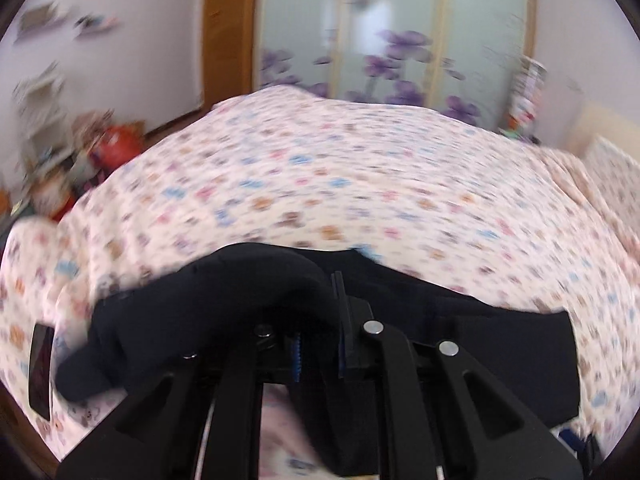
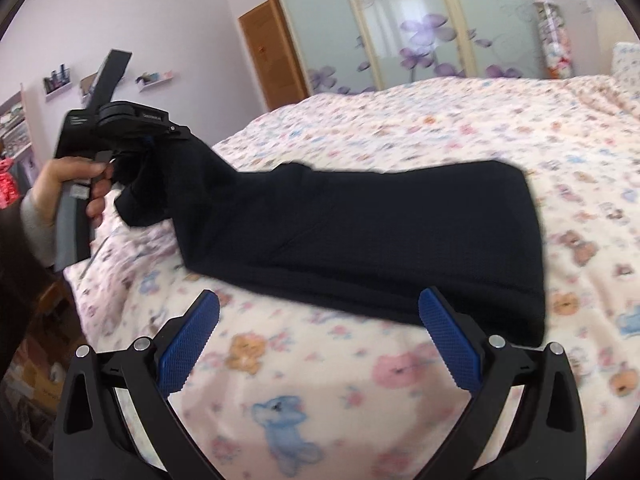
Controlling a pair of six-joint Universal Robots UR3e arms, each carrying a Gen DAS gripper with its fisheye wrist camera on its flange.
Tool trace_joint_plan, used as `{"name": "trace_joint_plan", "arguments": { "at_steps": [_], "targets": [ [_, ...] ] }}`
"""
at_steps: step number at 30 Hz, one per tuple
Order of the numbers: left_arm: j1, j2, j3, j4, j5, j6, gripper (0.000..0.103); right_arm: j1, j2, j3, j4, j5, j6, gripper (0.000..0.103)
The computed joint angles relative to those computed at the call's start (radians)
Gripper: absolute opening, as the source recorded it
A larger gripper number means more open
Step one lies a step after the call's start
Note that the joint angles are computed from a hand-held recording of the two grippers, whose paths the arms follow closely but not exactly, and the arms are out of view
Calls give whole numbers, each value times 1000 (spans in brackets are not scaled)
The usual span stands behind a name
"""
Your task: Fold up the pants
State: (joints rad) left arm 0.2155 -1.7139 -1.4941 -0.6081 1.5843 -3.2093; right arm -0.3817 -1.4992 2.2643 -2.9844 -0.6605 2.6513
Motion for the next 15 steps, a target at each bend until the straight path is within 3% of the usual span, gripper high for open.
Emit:
{"name": "trace_joint_plan", "arguments": {
  "at_steps": [6,10,13,15],
  "targets": [
    [-227,-95,111,-16,104,36,11,-76,-14,35,-205,-45,160,102],
    [-380,-173,140,54,196,110,11,-158,-23,38,-305,-83,273,102],
    [-518,-266,164,123,241,241,11,-260,-7,15,-350,-50,388,102],
    [-612,-366,223,83,290,344,11,-316,9,-2,-342,-16,429,102]
  ]
}}
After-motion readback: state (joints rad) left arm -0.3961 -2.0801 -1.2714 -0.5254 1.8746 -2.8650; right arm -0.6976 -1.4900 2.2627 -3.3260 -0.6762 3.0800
